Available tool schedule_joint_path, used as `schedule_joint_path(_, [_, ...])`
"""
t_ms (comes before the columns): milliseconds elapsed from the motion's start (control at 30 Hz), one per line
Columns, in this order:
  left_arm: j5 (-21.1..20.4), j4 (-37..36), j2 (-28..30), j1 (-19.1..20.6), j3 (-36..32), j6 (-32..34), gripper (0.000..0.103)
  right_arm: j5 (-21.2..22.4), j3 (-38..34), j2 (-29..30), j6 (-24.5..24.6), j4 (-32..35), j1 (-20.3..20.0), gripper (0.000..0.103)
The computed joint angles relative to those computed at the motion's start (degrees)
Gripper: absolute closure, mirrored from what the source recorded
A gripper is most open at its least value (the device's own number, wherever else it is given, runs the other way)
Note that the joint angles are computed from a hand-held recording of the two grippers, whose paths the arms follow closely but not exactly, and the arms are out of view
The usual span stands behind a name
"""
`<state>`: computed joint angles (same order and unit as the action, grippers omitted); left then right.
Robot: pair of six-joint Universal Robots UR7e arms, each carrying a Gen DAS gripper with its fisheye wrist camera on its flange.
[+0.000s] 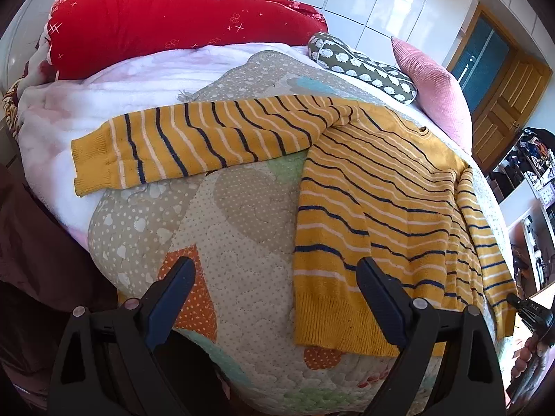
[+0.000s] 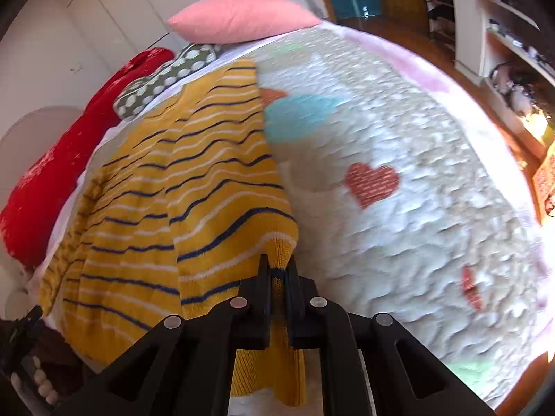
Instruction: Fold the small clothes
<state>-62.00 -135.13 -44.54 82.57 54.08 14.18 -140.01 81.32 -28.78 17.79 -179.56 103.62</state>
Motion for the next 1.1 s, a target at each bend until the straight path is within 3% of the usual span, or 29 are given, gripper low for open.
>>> schedule_joint_path(67, [-0.4,1.02,0.37,0.28,-0.68,-0.53,0.01,-3.13,1.62,-1.45,0.37,-0.72,-0.22,0.096])
schedule_joint_path(133, [-0.44,1.81,0.79,0.38,-1.18,-0.57,0.01,-3.46,3.31,-2.75,1.06,-1.69,-0.31,0.093])
schedule_joint_path(233, [-0.25,3.61,2.16,0.48,-3.07,0.12,0.01,-3.9,4.66,-2.75,-0.11,-6.22,0.72,0.074])
schedule_joint_path(267, [-0.19,4.55,2.81,0.56,-4.08,0.38,0.01,-3.14,4.59,-2.43,-1.37,-7.43,1.18,0.064])
schedule_joint_path(400, [-1.07,10.35,6.0,1.16,-9.7,-0.07,0.01,4.17,3.47,-0.23,-5.83,-9.96,2.65,0.06])
schedule_joint_path(533, [-4.31,18.8,9.4,2.06,-16.63,-2.77,0.01,16.26,0.9,2.54,-5.08,-3.01,2.31,0.057])
schedule_joint_path(633, [-4.99,19.61,9.54,1.9,-16.8,-2.35,0.01,17.22,-3.66,6.04,-4.32,2.54,2.34,0.057])
schedule_joint_path(767, [-8.63,23.16,9.33,1.85,-17.17,-2.13,0.012,16.38,-7.24,9.02,-4.11,2.96,2.7,0.056])
schedule_joint_path(800, [-7.35,22.7,9.05,1.48,-16.0,-1.5,0.023,16.26,-7.66,9.41,-3.87,2.96,2.77,0.056])
schedule_joint_path(833, [-5.0,21.99,8.9,0.98,-14.81,-0.91,0.043,16.0,-8.36,9.96,-3.56,3.29,2.9,0.055])
schedule_joint_path(867, [-1.67,20.5,8.58,0.36,-13.09,-0.35,0.054,15.38,-9.06,10.52,-3.51,3.69,3.04,0.055])
schedule_joint_path(933, [-0.27,18.81,7.97,-0.18,-11.24,0.49,0.081,13.73,-10.17,11.22,-4.37,4.75,3.37,0.073])
schedule_joint_path(967, [-0.89,19.59,7.91,-0.18,-11.55,0.08,0.087,14.25,-10.1,10.9,-4.42,5.75,3.23,0.093])
schedule_joint_path(1100, [0.24,17.63,6.06,-1.25,-8.34,0.88,0.093,17.49,-5.76,7.88,-3.19,2.21,2.5,0.095])
